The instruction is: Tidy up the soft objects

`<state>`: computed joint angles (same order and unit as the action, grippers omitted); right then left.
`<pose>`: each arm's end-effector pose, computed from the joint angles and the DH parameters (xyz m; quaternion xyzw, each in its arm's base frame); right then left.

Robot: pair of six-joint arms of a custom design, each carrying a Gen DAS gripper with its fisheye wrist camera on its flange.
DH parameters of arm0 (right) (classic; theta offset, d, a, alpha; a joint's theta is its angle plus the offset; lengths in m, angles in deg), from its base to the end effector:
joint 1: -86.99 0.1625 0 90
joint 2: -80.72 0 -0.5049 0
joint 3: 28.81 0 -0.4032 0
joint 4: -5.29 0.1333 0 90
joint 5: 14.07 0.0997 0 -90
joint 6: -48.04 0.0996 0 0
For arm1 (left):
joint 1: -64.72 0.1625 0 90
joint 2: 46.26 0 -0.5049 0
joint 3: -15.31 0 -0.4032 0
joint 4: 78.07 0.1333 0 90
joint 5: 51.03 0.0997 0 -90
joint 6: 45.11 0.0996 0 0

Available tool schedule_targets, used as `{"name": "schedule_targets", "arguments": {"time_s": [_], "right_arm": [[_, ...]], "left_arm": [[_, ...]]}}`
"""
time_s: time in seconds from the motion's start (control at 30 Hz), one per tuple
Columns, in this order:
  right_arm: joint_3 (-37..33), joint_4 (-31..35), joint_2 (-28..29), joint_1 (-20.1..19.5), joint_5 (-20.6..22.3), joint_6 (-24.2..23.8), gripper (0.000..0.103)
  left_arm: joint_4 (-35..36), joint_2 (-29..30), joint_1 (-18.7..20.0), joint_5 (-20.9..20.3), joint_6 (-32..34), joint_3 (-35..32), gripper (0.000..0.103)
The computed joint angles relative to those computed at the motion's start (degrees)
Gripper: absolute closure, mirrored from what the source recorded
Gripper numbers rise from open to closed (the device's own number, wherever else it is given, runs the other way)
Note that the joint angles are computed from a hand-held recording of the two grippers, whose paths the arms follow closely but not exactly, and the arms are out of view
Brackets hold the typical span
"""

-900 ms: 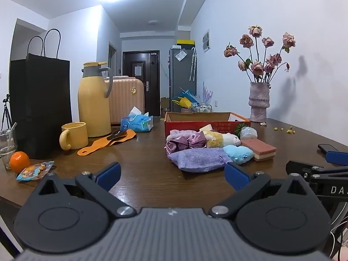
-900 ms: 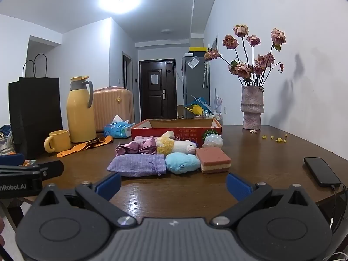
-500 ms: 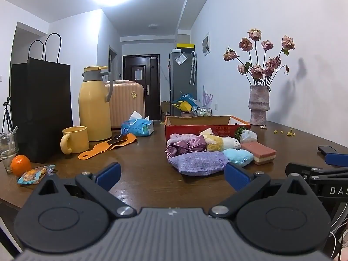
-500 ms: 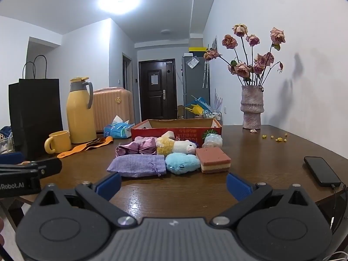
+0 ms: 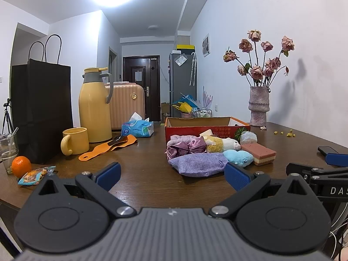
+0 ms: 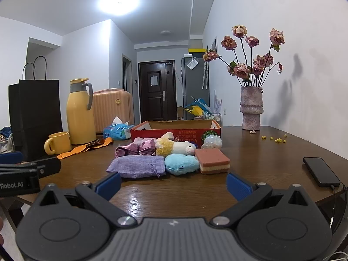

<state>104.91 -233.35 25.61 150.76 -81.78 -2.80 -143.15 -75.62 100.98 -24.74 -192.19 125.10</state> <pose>-0.0627 -0.5143 0.2436 0.2796 -0.7615 0.5390 0.2269 -0.2902 -0.4890 -0.0954 0.2307 0.7109 -0.5824 0.3197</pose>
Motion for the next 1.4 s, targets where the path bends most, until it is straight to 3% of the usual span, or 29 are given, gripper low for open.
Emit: {"name": "schedule_targets", "arguments": {"time_s": [1.4], "right_arm": [[-0.08,-0.11,0.18,-0.15,0.22,0.11,0.0]], "left_arm": [[-0.9,-0.08,0.03,0.24,1.12,0.42,0.0]]}}
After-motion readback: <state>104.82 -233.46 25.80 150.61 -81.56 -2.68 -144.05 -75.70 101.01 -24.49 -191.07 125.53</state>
